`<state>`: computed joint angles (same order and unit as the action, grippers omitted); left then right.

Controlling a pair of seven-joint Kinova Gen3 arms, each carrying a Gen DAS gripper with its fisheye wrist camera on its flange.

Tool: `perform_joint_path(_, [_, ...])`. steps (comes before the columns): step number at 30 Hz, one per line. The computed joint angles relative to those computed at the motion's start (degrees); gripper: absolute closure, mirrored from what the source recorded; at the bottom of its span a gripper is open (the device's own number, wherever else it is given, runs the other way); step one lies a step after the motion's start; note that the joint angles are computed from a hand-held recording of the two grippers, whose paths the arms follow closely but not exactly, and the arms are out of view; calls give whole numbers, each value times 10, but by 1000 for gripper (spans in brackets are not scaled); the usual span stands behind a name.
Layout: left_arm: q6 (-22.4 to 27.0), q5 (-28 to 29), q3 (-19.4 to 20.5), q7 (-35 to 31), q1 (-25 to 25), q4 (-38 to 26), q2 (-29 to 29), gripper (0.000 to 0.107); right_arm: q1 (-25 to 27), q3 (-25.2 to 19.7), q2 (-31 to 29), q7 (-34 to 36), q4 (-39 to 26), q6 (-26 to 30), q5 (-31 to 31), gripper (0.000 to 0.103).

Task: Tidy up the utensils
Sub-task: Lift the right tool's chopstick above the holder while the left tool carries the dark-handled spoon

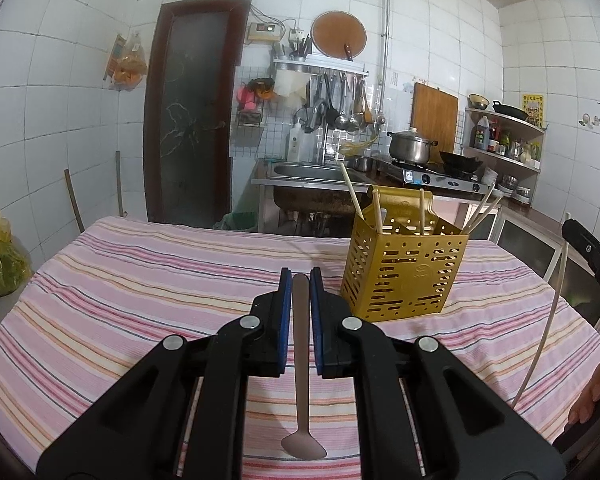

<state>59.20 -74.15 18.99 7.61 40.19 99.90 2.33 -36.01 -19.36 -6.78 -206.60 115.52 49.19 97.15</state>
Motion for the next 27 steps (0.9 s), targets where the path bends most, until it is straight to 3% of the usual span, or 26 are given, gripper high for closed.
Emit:
perform_joint_path(15, [-7, -1, 0, -5, 0, -2, 1, 100, 3, 0, -2, 10, -1, -2, -3, 97])
perform_joint_path(27, [-21, 18, -5, -44, -6, -38, 2, 100, 13, 3, -8, 73, -35, -14, -22, 97])
